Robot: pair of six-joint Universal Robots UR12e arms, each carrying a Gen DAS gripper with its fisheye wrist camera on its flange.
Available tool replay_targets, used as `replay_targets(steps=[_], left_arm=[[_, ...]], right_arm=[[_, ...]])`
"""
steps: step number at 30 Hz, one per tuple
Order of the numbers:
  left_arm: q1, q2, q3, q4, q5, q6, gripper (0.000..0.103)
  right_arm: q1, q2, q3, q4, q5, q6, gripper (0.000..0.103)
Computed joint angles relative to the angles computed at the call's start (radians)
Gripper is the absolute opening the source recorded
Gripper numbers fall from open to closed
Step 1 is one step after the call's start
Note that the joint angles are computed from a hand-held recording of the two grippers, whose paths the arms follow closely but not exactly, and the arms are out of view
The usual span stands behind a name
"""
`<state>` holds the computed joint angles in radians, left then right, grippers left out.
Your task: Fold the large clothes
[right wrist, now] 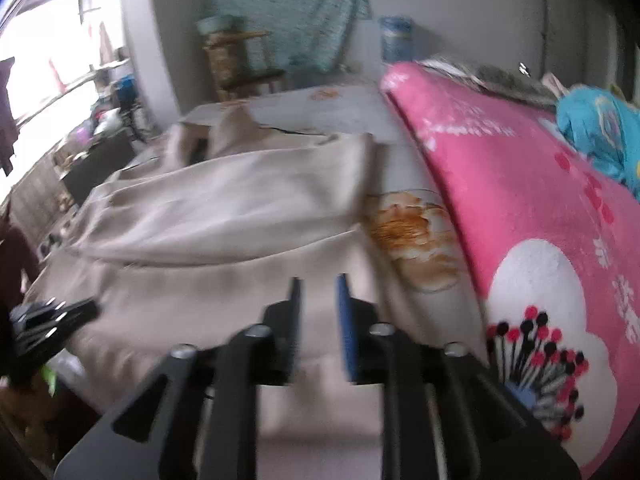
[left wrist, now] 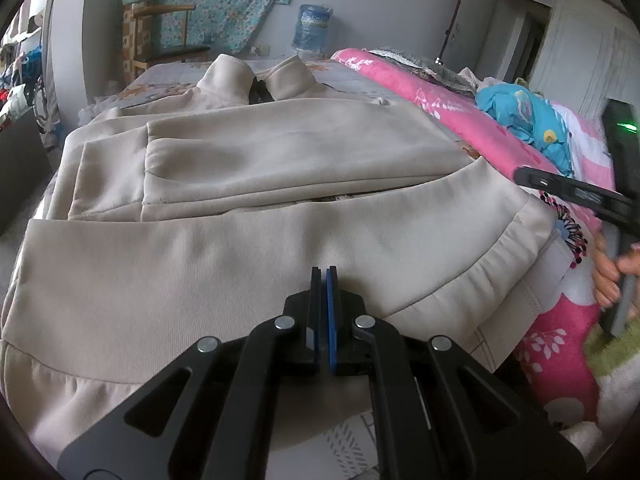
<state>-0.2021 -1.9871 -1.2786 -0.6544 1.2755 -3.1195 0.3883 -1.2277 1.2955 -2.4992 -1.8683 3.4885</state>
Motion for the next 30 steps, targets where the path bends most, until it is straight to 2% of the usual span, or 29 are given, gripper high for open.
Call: replay_targets(steps=[2,5,6,7,8,10,11,14,17,20,24,26,30], left_arm=[[0.000,-0.003,0.005,-0.002,0.001,0.004,0.004],[0.001,-0.004,0.005,0.000,-0.003,0.000,0.004],[0.001,-0.004,0.006,-0.003,-0.001,0.002,0.004],[0.001,-0.005,0.007,-0.006,-0.001,0.004,0.004],[0.000,-0.004,0.008,-0.008,0.001,0.007,0.004],[-0.001,-0.004,0.014,-0.022,0.006,0.016,0.004],[-0.002,-0.004,0.016,-0.027,0.008,0.018,0.004],[-0.002,-0.004,0.019,-0.035,0.008,0.021,0.004],[-0.002,-0.005,0.025,-0.047,0.004,0.016,0.004],[0.001,-0.006,0.027,-0.055,-0.003,0.008,0.004],[0.001,-0.006,0.028,-0.059,-0.004,0.005,0.004],[0.001,-0.006,0.028,-0.060,-0.005,0.004,0.004],[0.001,-0.004,0.029,-0.068,-0.007,0.010,0.004]], right_arm=[[0.016,-0.010,0.015,-0.009,0.016,-0.029,0.038],[0.032,-0.008,0.023,0.045,-0.008,-0.043,0.046],[0.034,0.001,0.016,0.100,-0.034,-0.027,0.047],[0.031,0.005,0.021,0.115,-0.042,-0.017,0.048],[0.030,-0.002,0.037,0.087,-0.040,-0.007,0.048],[0.034,0.000,0.019,0.115,-0.053,0.012,0.048],[0.042,0.002,0.011,0.103,-0.069,0.001,0.048],[0.055,-0.005,0.020,0.008,-0.009,-0.066,0.049],[0.070,0.009,0.012,-0.041,0.041,-0.143,0.050],[0.070,0.031,-0.001,0.006,0.062,-0.140,0.052],[0.085,0.048,-0.021,0.065,0.018,-0.130,0.056],[0.090,0.050,-0.028,0.046,0.011,-0.145,0.056],[0.097,0.046,-0.016,-0.048,0.066,-0.195,0.056]])
